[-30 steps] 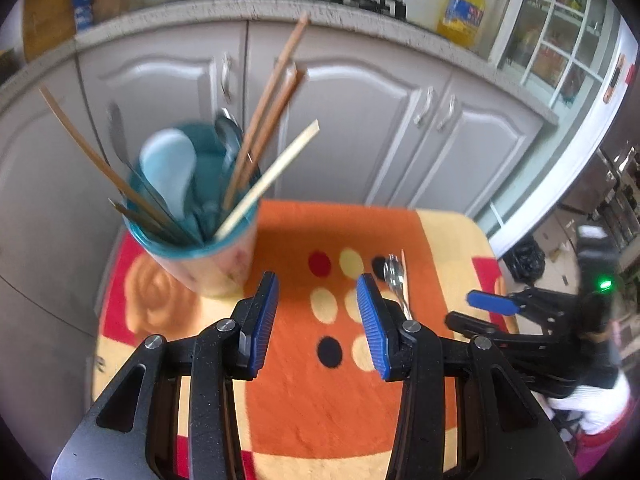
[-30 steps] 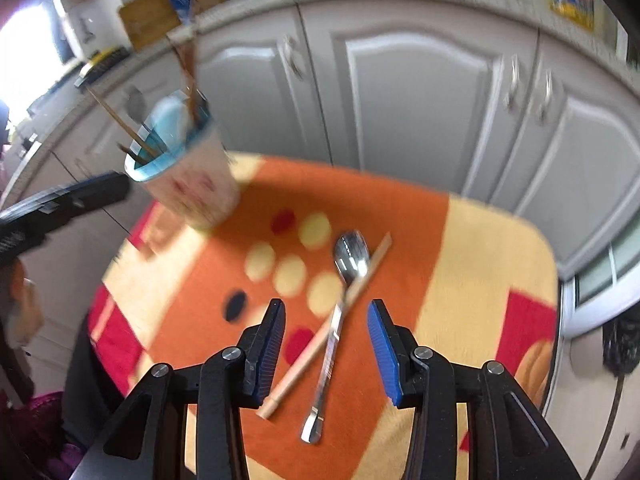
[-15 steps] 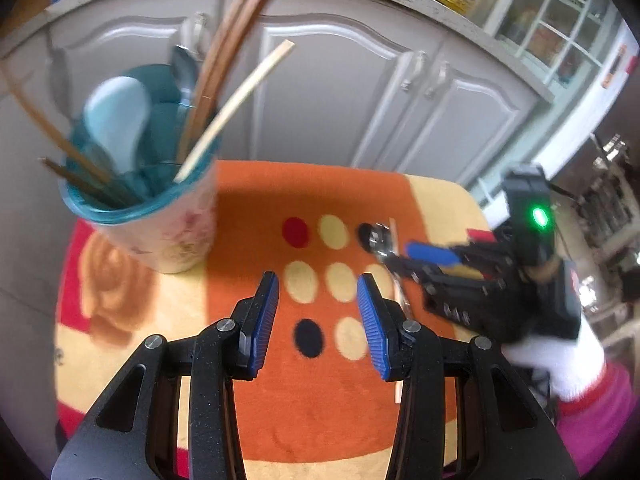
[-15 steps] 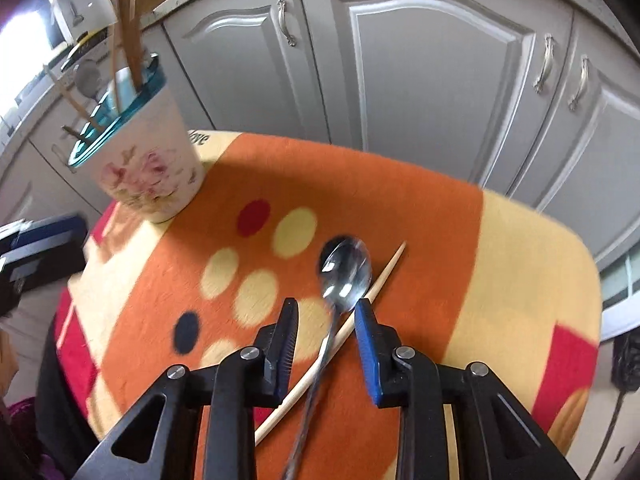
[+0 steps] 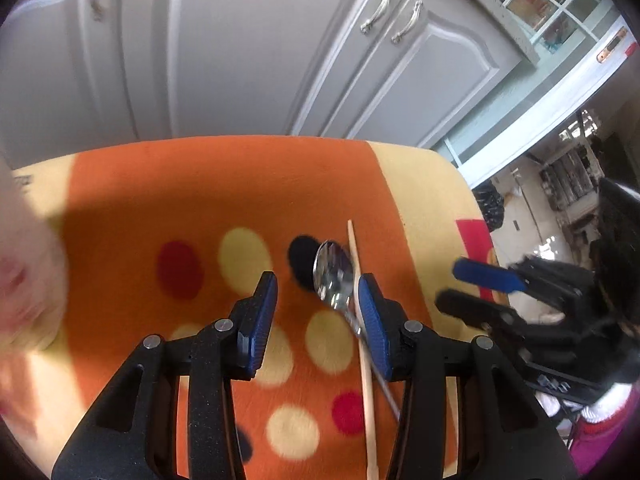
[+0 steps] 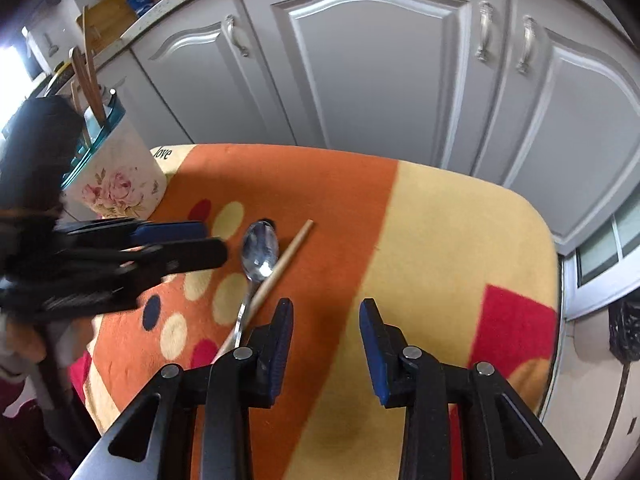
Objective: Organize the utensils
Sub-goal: 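Close the left tool on the spoon handle and lift it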
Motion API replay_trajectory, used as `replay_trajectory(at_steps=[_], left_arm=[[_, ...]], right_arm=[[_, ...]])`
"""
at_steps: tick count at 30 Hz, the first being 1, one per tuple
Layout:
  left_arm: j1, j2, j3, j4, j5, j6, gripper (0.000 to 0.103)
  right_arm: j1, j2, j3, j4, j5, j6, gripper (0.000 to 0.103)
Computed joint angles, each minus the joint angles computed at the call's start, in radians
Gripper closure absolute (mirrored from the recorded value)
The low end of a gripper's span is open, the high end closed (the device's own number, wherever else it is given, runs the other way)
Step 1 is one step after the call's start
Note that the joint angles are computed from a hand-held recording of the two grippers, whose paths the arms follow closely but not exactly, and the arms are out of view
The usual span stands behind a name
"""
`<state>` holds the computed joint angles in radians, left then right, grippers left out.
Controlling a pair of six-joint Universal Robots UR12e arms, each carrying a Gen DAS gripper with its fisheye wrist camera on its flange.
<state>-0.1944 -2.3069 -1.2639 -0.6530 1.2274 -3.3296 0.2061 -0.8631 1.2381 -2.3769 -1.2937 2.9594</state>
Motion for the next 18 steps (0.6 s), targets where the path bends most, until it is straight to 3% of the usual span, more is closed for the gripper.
replay_trajectory(at_steps=[3, 5, 8, 10, 13, 18], left_arm=[[-0.003, -0.028, 0.042, -0.040, 0.001, 0.025, 0.064], [-0.004, -0.034, 0.049, -0.037, 0.006, 0.034, 0.081], [0.000, -0.046, 0.068, -0.054, -0.024, 0.043, 0.094], [0.003, -0.051, 0.071, -0.053, -0.054, 0.046, 0.097], [-0.006, -0.046, 0.062, -0.042, -0.036, 0.080, 0.101], [0.010, 0.015, -0.020, -0.024, -0.039, 0.094, 0.101]], right_arm=[[-0.007, -0.005, 0.012, -0.006, 0.005, 0.001, 0.068], [-0.012, -0.008, 0.016, -0.004, 0.011, 0.001, 0.068], [-0.015, -0.003, 0.015, -0.004, 0.025, 0.011, 0.067], [-0.012, 0.007, 0.004, 0.003, 0.033, 0.018, 0.067], [-0.006, 0.020, -0.014, 0.024, 0.032, 0.022, 0.067], [0.000, 0.031, -0.040, 0.058, 0.069, 0.028, 0.067]])
